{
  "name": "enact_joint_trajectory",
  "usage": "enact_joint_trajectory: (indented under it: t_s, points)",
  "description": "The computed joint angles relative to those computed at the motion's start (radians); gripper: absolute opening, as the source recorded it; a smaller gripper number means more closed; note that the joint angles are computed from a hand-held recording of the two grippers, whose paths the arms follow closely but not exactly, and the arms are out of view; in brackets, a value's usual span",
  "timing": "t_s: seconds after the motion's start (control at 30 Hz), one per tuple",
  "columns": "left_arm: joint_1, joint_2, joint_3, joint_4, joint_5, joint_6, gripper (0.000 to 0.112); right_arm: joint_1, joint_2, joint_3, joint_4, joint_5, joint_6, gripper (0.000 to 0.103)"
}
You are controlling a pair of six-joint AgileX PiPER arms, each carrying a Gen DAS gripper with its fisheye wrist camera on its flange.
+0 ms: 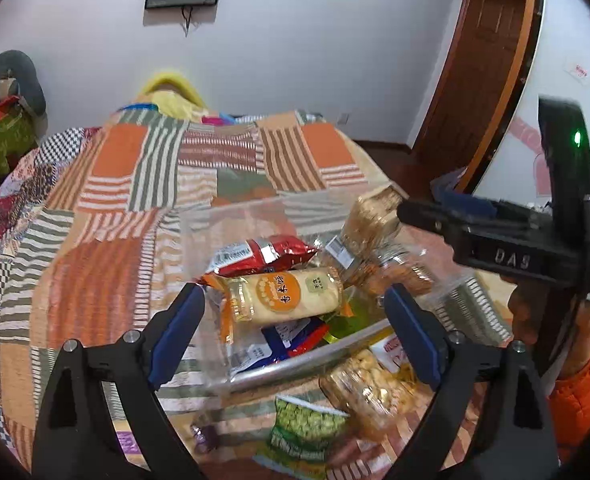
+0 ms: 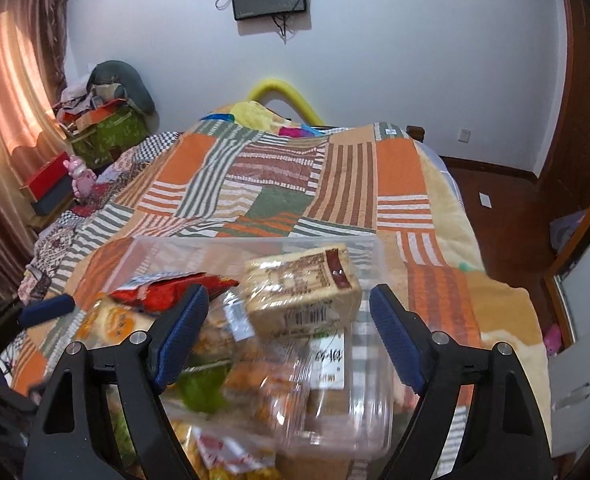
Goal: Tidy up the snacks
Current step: 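Lower the square bread and rice cake into the box and open both tools, then grasp the purple-labeled roll with the left tool while the right grasps the yellow chip bag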
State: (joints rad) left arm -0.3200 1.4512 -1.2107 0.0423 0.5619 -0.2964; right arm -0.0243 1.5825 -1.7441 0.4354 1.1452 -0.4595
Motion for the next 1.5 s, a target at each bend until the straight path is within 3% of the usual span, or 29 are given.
enact_joint_trajectory:
  t_s: [0.27,0.43,0.57,0.73,0.93,1.23,1.4,1.5]
  points:
    - [0.087,-0.161,0.1,0.036,0.07,0.027,0.099,-0.08,-0.114,0.109,0.119,0.037,-0.096,0.081]
    - [0.175,-0.191,0.192,-0.01,0.097,0.095,0.1,-0.11,-0.199,0.222,0.13,0.033,-0.162,0.081]
    - [0.261,-0.187,0.286,-0.153,0.078,0.219,0.1,-0.117,-0.22,0.268,0.126,0.049,-0.17,0.081]
    - [0.261,-0.192,0.398,-0.106,-0.02,0.21,0.1,-0.086,-0.249,0.348,0.067,0.018,-0.162,0.081]
    - [0.305,-0.194,0.466,-0.171,-0.026,0.443,0.1,-0.095,-0.259,0.406,0.051,0.025,-0.161,0.081]
    - [0.3,-0.068,0.427,-0.182,-0.063,0.565,0.1,-0.085,-0.256,0.431,0.031,0.025,-0.141,0.081]
    - [0.318,0.045,0.347,-0.341,-0.056,0.71,0.1,-0.063,-0.254,0.442,0.018,0.012,-0.121,0.081]
    - [0.365,0.069,0.328,-0.479,-0.03,0.822,0.087,-0.053,-0.247,0.44,0.006,-0.004,-0.109,0.08]
